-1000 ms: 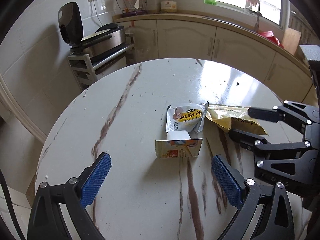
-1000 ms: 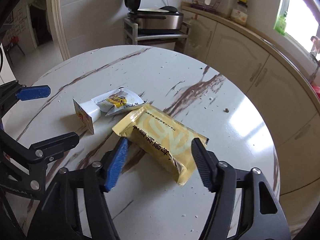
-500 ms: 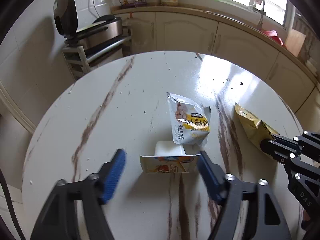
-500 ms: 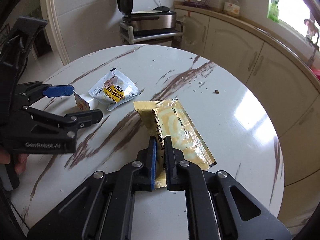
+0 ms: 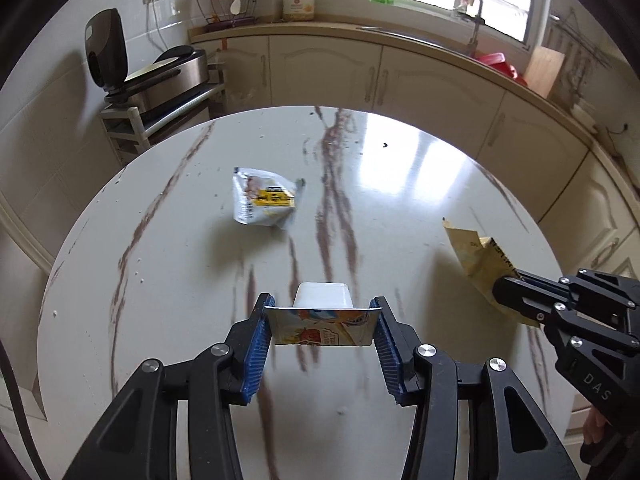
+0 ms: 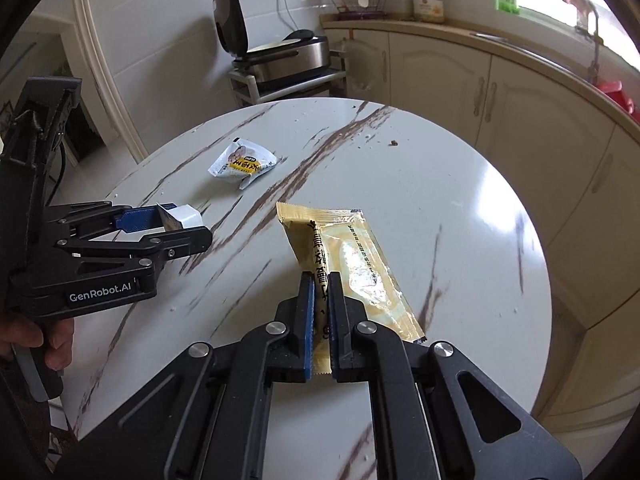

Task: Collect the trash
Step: 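Grasp the juice box with the left tool while the right tool grasps the gold bag, then carry juice box and gold bag over the blue bin and open both tools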

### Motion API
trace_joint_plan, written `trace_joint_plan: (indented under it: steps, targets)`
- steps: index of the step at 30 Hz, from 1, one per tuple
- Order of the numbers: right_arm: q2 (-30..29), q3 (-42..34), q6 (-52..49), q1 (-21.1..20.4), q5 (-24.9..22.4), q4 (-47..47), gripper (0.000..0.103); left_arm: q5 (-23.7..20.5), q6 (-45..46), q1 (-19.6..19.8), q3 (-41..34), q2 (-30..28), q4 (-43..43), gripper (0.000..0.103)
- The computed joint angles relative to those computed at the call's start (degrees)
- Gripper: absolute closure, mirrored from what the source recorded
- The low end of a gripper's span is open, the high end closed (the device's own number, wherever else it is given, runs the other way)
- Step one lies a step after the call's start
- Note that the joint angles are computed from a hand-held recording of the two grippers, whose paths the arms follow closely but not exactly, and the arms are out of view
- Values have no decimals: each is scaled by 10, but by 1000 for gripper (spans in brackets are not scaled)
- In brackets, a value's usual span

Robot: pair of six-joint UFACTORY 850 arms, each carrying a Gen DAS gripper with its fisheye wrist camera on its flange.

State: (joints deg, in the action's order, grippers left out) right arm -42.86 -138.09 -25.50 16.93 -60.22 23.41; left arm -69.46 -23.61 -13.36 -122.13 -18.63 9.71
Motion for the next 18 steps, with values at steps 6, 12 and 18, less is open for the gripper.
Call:
trace_joint_plan:
  steps: [6, 12, 18]
  targets:
    - [143, 203, -40, -41, 74, 52, 97, -10, -1, -64, -24, 7, 15, 58]
    - [248, 337, -70, -110, 119, 105, 97, -36, 2, -154, -99, -30, 32, 58]
    - [304, 420, -69, -188, 147, 122, 97, -93, 39, -214, -259, -140, 11, 58]
